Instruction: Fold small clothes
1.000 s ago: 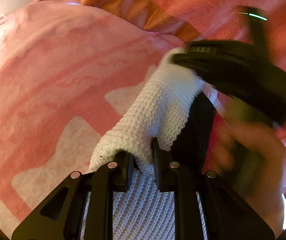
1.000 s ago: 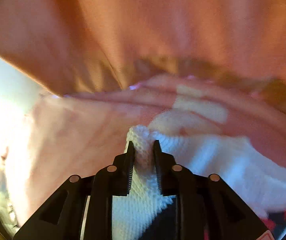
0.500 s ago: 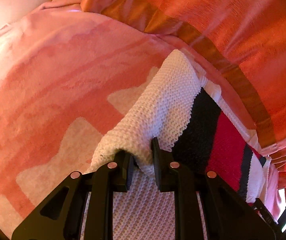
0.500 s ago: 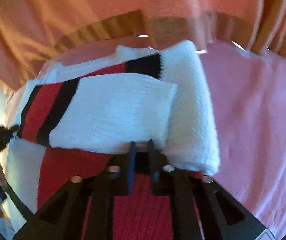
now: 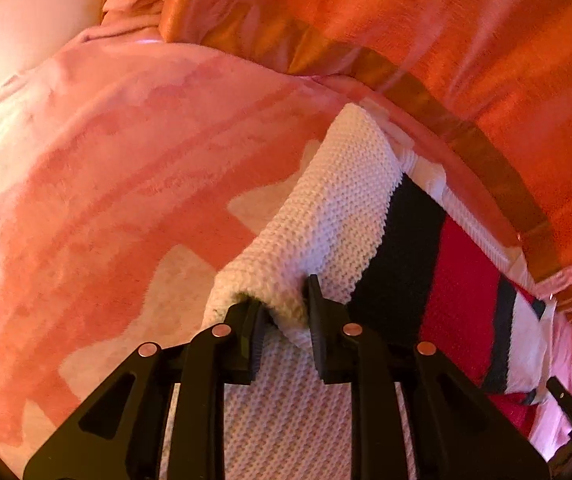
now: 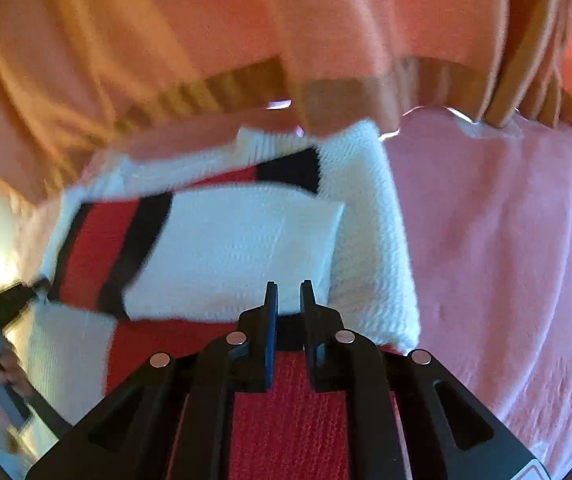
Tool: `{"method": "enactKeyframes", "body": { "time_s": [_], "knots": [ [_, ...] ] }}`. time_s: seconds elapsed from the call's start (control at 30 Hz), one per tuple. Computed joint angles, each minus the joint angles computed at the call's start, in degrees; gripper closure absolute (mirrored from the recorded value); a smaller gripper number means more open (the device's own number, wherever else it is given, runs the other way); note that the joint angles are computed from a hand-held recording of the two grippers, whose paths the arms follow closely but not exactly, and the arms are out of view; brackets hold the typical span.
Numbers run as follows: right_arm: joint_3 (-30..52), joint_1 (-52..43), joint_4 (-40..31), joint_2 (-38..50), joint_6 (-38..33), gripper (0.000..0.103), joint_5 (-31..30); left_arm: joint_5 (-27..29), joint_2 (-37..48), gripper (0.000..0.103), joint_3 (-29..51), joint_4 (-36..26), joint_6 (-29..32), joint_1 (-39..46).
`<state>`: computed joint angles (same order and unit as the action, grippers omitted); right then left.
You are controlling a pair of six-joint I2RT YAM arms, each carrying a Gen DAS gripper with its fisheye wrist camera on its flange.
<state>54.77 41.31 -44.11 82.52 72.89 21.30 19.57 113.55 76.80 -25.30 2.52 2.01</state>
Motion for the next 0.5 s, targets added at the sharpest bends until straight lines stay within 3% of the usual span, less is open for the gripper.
{"method": "enactKeyframes", "body": {
  "time_s": [0.1, 0.2, 0.27, 0.3, 0.33, 0.37, 0.4, 0.5],
  "knots": [
    [-1.5, 0.0, 1.7, 3.3, 2.1, 0.094, -0.7, -0.1, -0.6, 0.083, -1.3, 1.0, 2.4, 0.3],
    [1.6, 1.7, -1.6, 1.2, 4.2, 0.089, 0.1, 0.7, -2.2, 0.082, -1.8, -0.4, 3.6, 1.1],
    [4.8, 4.6, -5.7, 0.4, 5.7, 0.089, 2.3, 2.0, -5.1, 0.073, -2.9, -1.4, 4.8, 2.3],
    [6.7, 6.7, -8.2, 0.9, 7.6, 0.087, 4.0, 1.7, -6.7, 0.062, -4.2, -0.8, 5.8, 2.6],
    [8.3, 9.3, -11.7, 1.1, 10.8, 0.079, 6.0, 1.5, -9.6, 0.052, -6.5, 0.1, 8.1, 3.5],
    [10.4, 12.8, -16.0, 1.7, 15.5, 0.073, 8.0, 2.0, -11.9, 0.051, -8.6, 0.5, 10.2, 4.6],
    [11.7, 15.9, -18.8, 2.1, 19.4, 0.060, 9.2, 2.6, -13.6, 0.050, -9.9, 0.3, 12.0, 5.7],
    [17.3, 26.7, -28.9, 6.3, 32.1, 0.046, 11.3, 6.4, -18.6, 0.042, -14.0, -3.7, 19.8, 11.6]
  ]
}}
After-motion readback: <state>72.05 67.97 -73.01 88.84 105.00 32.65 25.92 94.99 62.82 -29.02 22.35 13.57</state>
